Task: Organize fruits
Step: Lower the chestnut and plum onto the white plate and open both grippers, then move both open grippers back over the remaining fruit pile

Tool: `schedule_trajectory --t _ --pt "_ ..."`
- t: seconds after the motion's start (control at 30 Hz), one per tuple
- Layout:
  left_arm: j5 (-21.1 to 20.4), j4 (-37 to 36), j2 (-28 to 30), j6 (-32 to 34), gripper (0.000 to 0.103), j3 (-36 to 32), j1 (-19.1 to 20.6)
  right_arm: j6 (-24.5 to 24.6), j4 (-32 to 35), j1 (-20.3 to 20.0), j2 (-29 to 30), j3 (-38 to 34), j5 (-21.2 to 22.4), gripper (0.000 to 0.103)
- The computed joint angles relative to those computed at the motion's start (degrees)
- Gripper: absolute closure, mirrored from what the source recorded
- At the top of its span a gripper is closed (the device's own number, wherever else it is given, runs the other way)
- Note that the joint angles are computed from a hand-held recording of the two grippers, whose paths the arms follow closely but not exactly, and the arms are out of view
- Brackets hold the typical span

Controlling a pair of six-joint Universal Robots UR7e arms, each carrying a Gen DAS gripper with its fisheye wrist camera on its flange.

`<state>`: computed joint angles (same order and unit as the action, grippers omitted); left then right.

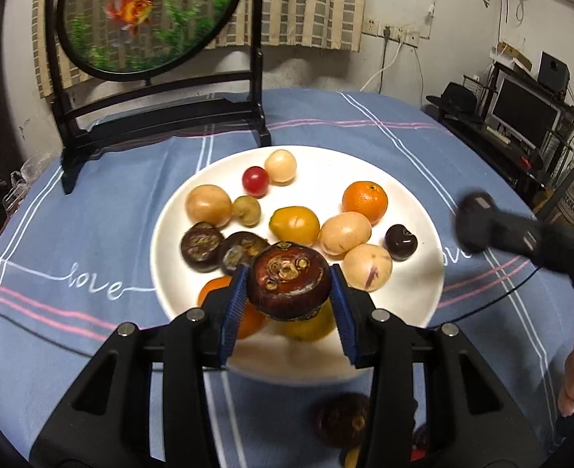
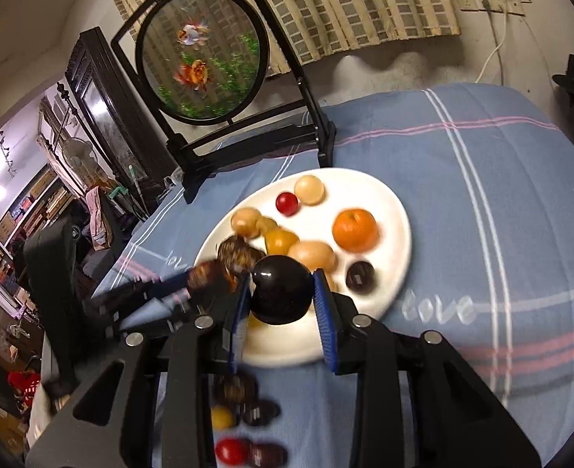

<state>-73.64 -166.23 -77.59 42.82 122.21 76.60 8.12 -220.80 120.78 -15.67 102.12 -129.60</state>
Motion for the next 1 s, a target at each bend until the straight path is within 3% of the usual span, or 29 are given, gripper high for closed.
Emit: schedule_trajectory --t 0.23,0.43,0.57,0.63,0.67,0.8,1.0 --pt "0.24 1.53 4.20 -0.89 0.060 -3.18 0.31 -2.49 8.23 -4.37 0.78 -7.74 2.36 0.071" --pt "-0.18 3.36 5.79 -1.31 0.060 -4.91 0.68 -4.62 12.76 -6.64 2.72 -13.12 0.91 0.070" --pt "-1.49 4.44 5.90 -1.41 0.047 -5.27 0.88 -4.61 15.48 -7.88 2.92 -14.09 1.51 0.069" --pt "-0.94 3.05 5.81 -1.08 0.035 -4.74 0.71 -5.38 13.94 -7.98 2.78 -13.57 2.50 0.050" --pt "-0.85 2.18 5.70 -0.88 0.034 -4.48 0.69 -5.99 12.35 -7.76 2.82 -13.29 2.52 0.047" --pt "-1.27 3.23 4.86 -1.62 0.034 -5.01 1.15 -6.09 10.14 -6.70 2.26 -11.94 1.17 0.046" --pt "-2.36 4.16 1.10 -2.77 0.023 -4.38 2.90 -0.13 5.62 -4.16 -0.21 -4.64 0.56 0.042"
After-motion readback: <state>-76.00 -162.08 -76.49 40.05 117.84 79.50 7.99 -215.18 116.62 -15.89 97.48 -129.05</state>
